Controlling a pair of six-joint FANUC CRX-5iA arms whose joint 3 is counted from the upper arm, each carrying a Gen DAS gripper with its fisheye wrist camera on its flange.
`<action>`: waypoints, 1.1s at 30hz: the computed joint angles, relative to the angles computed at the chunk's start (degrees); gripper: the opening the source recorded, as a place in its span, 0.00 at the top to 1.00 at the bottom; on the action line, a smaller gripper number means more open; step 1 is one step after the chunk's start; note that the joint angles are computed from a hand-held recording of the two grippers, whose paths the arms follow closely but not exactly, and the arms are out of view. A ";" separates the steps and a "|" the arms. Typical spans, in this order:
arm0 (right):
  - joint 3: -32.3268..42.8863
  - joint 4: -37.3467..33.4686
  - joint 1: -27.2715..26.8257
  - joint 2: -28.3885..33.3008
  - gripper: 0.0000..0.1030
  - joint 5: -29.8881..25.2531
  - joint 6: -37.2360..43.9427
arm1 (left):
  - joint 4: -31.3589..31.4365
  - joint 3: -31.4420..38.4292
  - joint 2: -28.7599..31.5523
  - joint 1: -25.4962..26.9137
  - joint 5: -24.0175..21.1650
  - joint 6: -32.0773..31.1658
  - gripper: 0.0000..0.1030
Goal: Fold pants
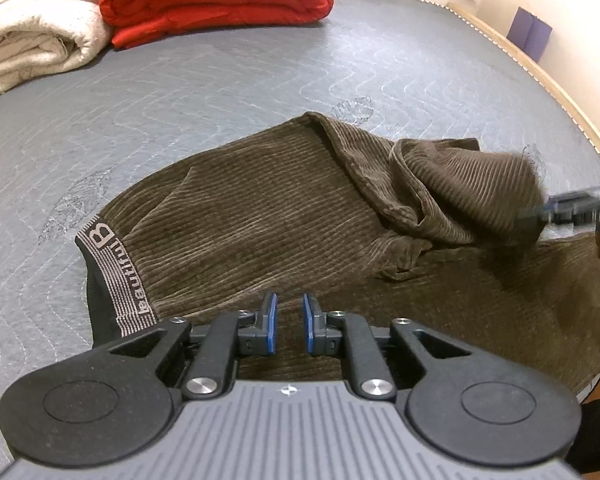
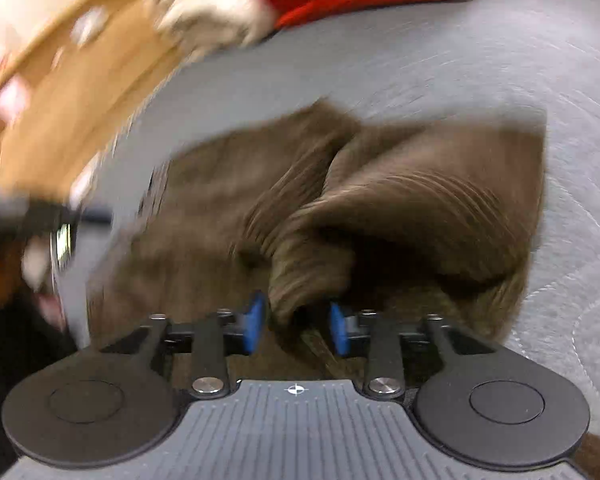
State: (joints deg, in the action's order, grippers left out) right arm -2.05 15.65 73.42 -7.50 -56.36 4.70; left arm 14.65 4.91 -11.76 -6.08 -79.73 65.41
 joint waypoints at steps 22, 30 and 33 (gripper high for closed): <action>-3.44 38.56 1.03 5.59 0.91 -46.54 -57.47 | 3.97 -5.15 -0.39 -4.52 8.22 -3.82 0.78; -15.36 17.10 3.21 -7.55 0.68 -38.05 -68.25 | 4.83 -5.66 7.39 -16.65 18.91 -0.40 0.53; -21.16 18.39 5.55 -12.38 0.66 -34.67 -75.50 | 1.22 -3.97 11.08 -20.66 20.67 2.83 0.37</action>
